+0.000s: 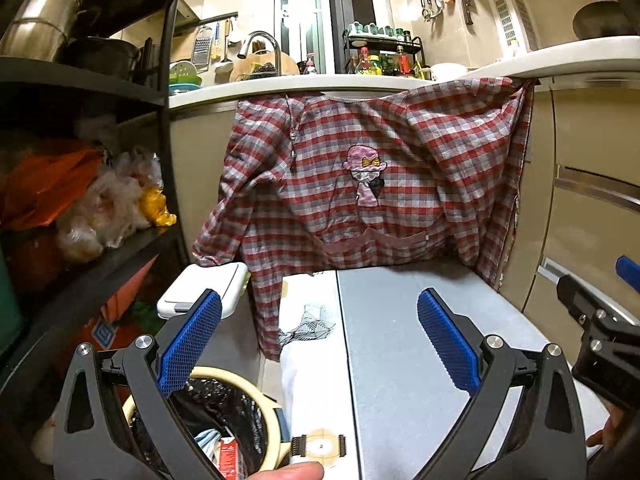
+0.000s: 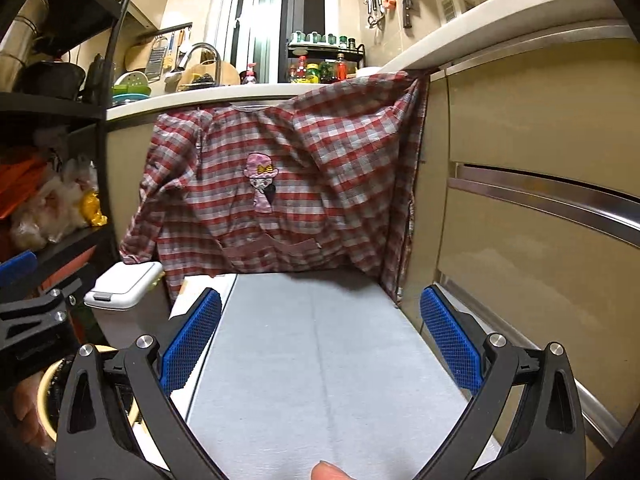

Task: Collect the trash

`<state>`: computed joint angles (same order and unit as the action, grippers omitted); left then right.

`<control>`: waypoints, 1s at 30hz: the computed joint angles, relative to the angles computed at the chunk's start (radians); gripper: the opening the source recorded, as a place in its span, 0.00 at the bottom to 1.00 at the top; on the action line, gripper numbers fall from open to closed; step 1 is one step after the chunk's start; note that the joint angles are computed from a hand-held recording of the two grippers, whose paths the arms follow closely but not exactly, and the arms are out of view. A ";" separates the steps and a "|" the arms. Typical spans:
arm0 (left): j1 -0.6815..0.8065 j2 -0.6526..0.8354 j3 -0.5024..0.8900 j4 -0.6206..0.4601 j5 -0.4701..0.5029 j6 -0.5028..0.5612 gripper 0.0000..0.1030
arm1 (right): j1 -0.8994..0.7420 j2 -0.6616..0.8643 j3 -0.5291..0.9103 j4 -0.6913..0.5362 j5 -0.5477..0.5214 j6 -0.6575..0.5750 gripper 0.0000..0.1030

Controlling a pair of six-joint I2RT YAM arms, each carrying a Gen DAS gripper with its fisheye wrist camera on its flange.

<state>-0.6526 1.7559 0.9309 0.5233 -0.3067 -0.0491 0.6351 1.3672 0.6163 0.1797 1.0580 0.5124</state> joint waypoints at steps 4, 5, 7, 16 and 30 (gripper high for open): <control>0.000 0.010 0.015 -0.007 0.007 -0.026 0.93 | -0.004 0.004 -0.006 0.011 -0.012 -0.001 0.95; 0.000 0.015 0.022 -0.012 0.006 -0.027 0.93 | -0.003 0.008 -0.006 0.015 -0.011 -0.007 0.95; 0.002 0.020 0.026 -0.015 0.009 -0.025 0.93 | 0.006 0.015 -0.005 0.020 0.001 -0.021 0.95; 0.010 0.018 0.022 -0.005 0.013 -0.013 0.93 | 0.017 0.041 0.016 0.010 0.005 -0.017 0.95; 0.013 0.013 0.017 -0.005 0.020 -0.017 0.93 | 0.017 0.047 0.021 -0.002 0.001 -0.001 0.95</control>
<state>-0.6396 1.7688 0.9481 0.5184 -0.2864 -0.0661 0.6522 1.4138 0.6375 0.1774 1.0592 0.5112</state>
